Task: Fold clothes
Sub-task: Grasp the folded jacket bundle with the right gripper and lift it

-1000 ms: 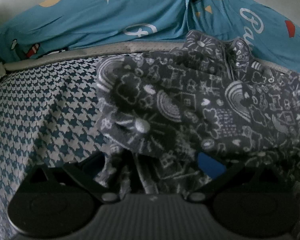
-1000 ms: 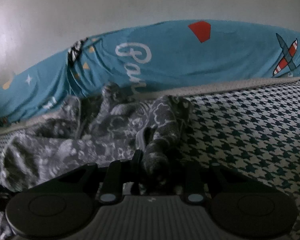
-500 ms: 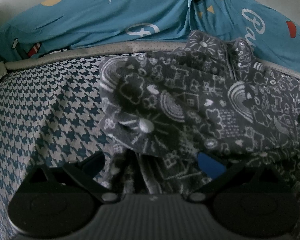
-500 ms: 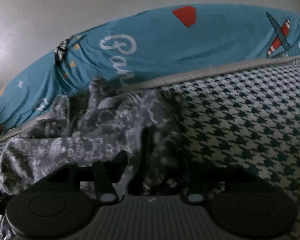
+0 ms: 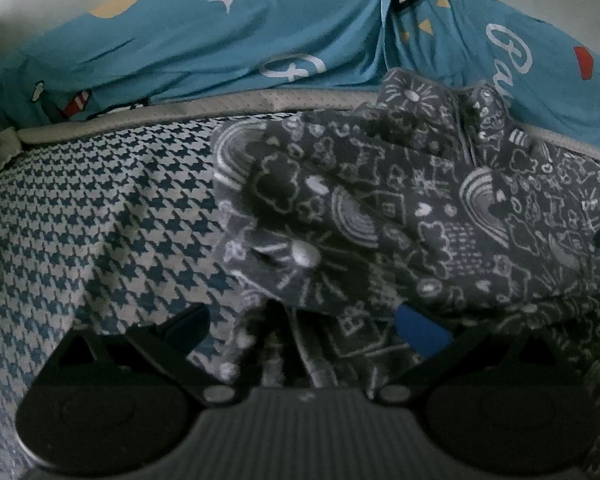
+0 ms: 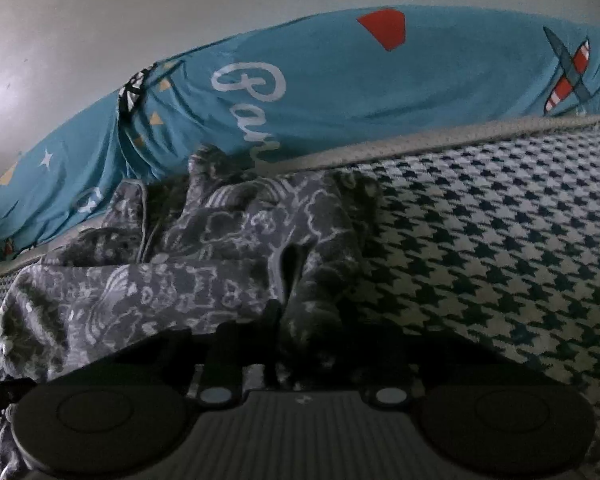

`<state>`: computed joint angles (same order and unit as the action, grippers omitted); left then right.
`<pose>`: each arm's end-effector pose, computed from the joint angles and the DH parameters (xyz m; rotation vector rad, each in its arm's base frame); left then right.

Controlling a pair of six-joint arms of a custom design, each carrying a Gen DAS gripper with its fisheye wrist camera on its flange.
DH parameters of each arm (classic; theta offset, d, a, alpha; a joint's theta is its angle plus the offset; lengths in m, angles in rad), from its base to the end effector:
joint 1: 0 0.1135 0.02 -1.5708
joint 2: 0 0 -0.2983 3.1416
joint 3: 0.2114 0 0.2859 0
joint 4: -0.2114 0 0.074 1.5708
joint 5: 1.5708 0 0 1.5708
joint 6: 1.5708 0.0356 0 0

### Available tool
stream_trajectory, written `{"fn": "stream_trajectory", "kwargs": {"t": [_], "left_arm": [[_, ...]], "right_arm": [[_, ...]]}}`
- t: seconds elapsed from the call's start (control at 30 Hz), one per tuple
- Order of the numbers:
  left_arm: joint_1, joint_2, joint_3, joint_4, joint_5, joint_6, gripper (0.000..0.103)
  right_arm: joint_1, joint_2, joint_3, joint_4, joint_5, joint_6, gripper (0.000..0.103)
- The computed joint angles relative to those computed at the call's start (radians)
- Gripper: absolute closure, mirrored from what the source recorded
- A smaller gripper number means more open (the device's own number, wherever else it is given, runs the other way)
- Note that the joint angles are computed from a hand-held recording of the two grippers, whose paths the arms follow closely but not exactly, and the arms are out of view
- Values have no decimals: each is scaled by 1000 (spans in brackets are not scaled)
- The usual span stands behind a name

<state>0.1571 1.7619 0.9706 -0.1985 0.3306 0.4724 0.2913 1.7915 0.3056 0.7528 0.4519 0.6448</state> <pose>0.3721 0.0472 0.1597 0.5130 2.4367 -0.1643 0.2416 0.0562 0.0602 0.6099 2.1313 -0.0095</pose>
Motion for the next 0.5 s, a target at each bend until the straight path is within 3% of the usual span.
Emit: {"fn": "stream_trajectory", "kwargs": {"t": [0.27,0.5], "left_arm": [[36,-24,-6,-6,20,6,0],[85,-27,8,-5,40,17,0]], "right_arm": [[136,-117,42,-116,145,-20,78],[251,-114,134,-148,207,-70,79]]}}
